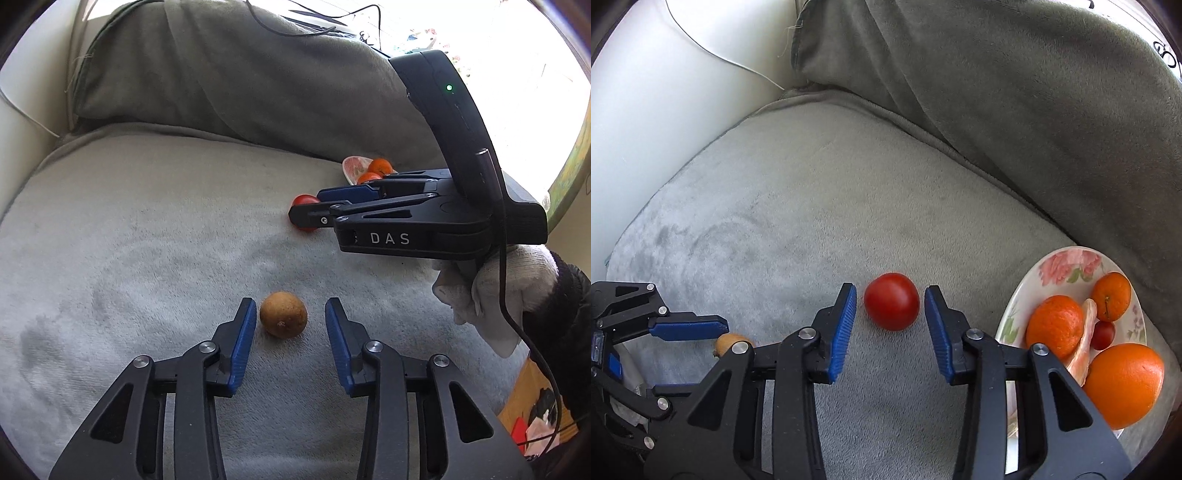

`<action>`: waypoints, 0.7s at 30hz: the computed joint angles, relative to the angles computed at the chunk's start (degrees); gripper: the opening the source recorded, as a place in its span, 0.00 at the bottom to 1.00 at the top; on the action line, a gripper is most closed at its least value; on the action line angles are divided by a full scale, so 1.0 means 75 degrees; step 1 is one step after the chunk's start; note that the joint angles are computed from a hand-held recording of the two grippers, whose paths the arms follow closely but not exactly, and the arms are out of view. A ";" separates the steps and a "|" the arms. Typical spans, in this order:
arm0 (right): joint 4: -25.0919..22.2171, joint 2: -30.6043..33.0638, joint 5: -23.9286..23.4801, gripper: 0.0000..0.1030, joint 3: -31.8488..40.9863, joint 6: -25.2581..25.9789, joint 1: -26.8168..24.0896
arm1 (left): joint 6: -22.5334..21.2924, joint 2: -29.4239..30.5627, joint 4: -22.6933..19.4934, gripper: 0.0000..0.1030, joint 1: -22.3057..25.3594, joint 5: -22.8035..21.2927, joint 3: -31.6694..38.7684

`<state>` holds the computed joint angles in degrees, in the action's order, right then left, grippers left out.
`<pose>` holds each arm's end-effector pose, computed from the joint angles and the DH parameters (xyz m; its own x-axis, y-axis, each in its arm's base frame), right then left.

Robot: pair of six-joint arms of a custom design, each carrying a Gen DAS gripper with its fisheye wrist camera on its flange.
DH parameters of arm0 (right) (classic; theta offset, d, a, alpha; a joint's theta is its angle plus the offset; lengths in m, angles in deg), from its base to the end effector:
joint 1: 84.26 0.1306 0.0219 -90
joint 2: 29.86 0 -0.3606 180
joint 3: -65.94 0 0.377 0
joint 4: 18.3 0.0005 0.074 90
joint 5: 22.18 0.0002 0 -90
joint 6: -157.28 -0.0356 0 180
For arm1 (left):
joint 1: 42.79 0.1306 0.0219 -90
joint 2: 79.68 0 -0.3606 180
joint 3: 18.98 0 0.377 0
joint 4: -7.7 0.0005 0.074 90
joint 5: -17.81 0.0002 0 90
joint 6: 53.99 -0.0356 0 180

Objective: Organize fruits
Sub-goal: 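Close the right gripper on a cherry tomato while the left gripper grasps a brown longan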

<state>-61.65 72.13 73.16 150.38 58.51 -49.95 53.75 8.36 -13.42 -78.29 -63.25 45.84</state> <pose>0.4228 0.2839 0.2739 -0.7932 -0.3575 -0.4930 -0.4077 0.9131 -0.0062 0.3498 -0.2569 0.2659 -0.7443 0.1612 -0.6481 0.4592 0.8282 -0.3214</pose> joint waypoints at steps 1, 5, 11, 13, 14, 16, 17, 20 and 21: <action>-0.0011 0.0020 0.0013 0.38 0.0014 0.0011 0.0004 | 0.0004 0.0013 0.0005 0.34 0.0020 0.0020 -0.0009; -0.0048 0.0161 0.0071 0.33 0.0123 0.0014 0.0039 | 0.0023 0.0039 0.0000 0.31 0.0063 0.0063 -0.0024; -0.0045 0.0195 0.0123 0.33 0.0144 -0.0033 0.0060 | 0.0005 0.0105 0.0018 0.25 0.0052 0.0044 -0.0017; -0.0038 0.0202 0.0175 0.33 0.0145 -0.0014 0.0073 | 0.0021 0.0208 0.0062 0.25 0.0031 0.0029 0.0043; -0.0026 0.0205 0.0210 0.33 0.0143 -0.0003 0.0086 | 0.0022 0.0211 0.0068 0.25 0.0030 0.0024 0.0041; 0.0000 0.0191 0.0229 0.33 0.0123 -0.0014 0.0091 | 0.0012 0.0210 0.0065 0.25 0.0027 0.0010 0.0046; 0.0019 0.0181 0.0221 0.33 0.0109 -0.0026 0.0087 | 0.0009 0.0176 0.0057 0.25 0.0025 0.0002 0.0032; 0.0088 0.0095 0.0194 0.32 0.0026 -0.0086 0.0071 | 0.0010 0.0113 0.0056 0.24 0.0027 -0.0022 0.0010; 0.0119 0.0039 0.0189 0.32 -0.0026 -0.0107 0.0068 | 0.0003 0.0012 0.0023 0.24 0.0045 -0.0010 -0.0046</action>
<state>-60.76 72.43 74.58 150.18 57.71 -49.44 53.77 8.45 -13.25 -77.95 -63.32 45.50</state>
